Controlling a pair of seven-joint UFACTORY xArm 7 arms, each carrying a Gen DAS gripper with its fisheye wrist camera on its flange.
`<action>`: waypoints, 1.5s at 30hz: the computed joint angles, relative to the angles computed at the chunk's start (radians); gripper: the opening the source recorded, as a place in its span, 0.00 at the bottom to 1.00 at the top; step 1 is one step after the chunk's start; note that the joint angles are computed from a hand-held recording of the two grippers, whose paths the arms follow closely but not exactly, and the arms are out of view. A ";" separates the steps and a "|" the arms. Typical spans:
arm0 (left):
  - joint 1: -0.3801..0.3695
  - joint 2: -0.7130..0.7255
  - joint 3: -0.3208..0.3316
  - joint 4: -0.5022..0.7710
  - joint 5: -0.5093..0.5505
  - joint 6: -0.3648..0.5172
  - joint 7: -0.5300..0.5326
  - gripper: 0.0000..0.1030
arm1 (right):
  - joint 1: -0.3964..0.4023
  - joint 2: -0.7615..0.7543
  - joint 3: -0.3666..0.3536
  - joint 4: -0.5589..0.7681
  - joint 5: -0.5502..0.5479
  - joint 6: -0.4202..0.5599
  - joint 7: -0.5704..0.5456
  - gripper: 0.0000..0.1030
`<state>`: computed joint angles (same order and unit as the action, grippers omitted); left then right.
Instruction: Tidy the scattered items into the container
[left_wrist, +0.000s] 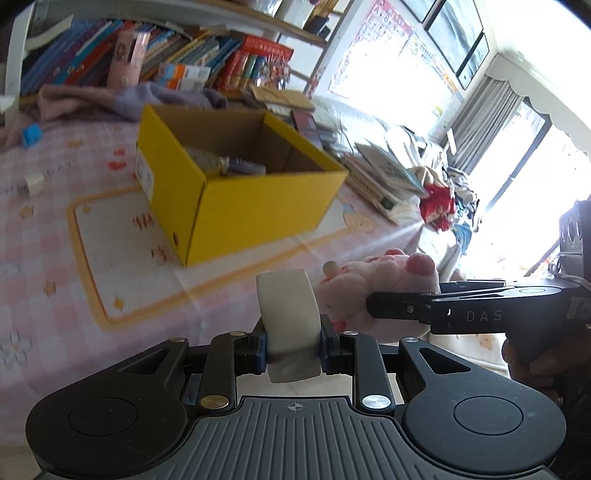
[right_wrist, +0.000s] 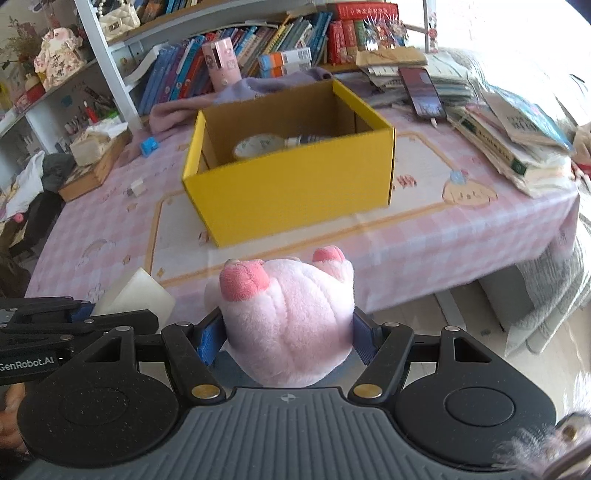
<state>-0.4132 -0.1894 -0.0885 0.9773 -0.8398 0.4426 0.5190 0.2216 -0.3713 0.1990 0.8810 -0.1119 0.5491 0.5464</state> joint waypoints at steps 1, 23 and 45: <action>-0.002 0.016 0.000 0.019 -0.004 -0.011 0.009 0.23 | -0.005 0.014 -0.005 0.014 -0.006 -0.009 -0.009 0.64; -0.066 0.514 0.074 0.611 0.845 -0.127 -0.714 0.23 | -0.105 0.511 -0.099 0.549 0.450 -0.144 -0.870 0.64; -0.085 0.767 0.063 0.963 1.113 0.230 -0.921 0.24 | -0.163 0.823 -0.037 0.873 0.482 0.137 -1.167 0.67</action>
